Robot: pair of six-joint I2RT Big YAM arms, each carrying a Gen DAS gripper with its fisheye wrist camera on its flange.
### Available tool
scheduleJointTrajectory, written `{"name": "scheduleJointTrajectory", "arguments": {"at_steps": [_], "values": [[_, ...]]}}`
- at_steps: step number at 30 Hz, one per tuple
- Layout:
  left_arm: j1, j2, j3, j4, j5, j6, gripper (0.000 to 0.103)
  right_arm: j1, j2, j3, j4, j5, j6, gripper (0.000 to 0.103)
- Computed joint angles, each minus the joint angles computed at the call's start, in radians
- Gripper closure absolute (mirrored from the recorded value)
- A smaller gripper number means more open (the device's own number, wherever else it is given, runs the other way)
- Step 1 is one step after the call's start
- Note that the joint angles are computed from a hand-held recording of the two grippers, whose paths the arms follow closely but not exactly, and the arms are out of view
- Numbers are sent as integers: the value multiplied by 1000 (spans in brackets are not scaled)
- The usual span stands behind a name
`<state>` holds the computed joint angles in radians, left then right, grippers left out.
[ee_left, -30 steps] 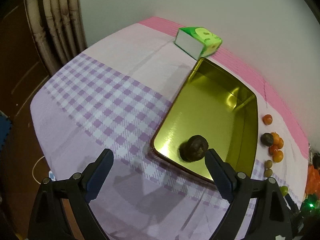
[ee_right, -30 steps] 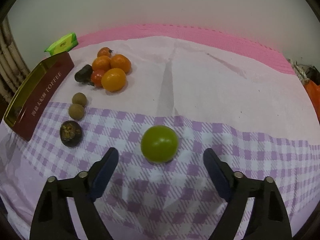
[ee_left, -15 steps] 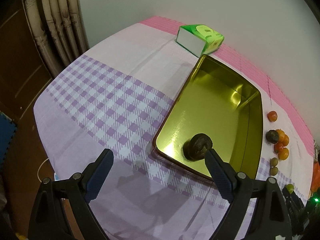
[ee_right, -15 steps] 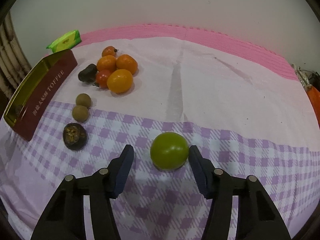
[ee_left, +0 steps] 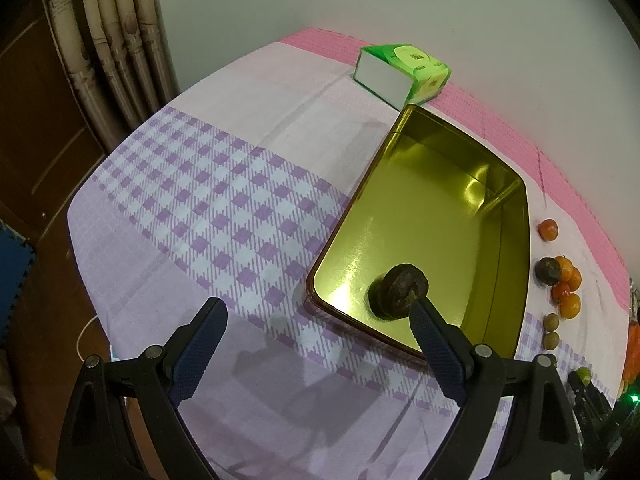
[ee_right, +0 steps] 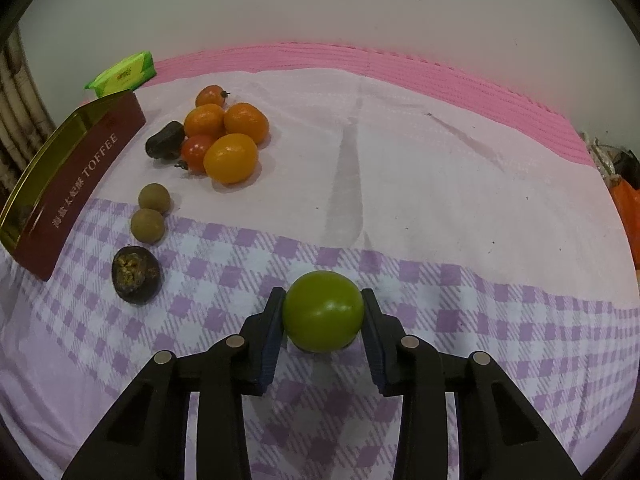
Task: Organize fruits
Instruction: 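Carry the green fruit into the tin tray and open the right tool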
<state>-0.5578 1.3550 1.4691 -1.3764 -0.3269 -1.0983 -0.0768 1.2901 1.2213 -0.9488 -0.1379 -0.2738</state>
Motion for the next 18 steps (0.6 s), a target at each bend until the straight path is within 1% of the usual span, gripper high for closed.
{"name": "scheduleJointTrajectory", "arguments": {"at_steps": [5, 8, 10, 12, 16, 18], "values": [[5, -2, -5, 1, 0, -7, 13, 37, -16, 25, -23, -30, -8, 65], [11, -10, -10, -4, -6, -29, 12, 93, -10, 63, -42, -64, -10, 65], [16, -19, -18, -8, -17, -55, 10, 138, -1, 92, -57, -88, -8, 65], [16, -23, -19, -16, -31, -74, 5, 194, 17, 130, -73, -122, -5, 65], [21, -32, -22, -30, -54, -104, 4, 292, 54, 186, -87, -156, 4, 65], [31, -44, -32, -36, -57, -134, 4, 348, 76, 212, -92, -161, -2, 65]]}}
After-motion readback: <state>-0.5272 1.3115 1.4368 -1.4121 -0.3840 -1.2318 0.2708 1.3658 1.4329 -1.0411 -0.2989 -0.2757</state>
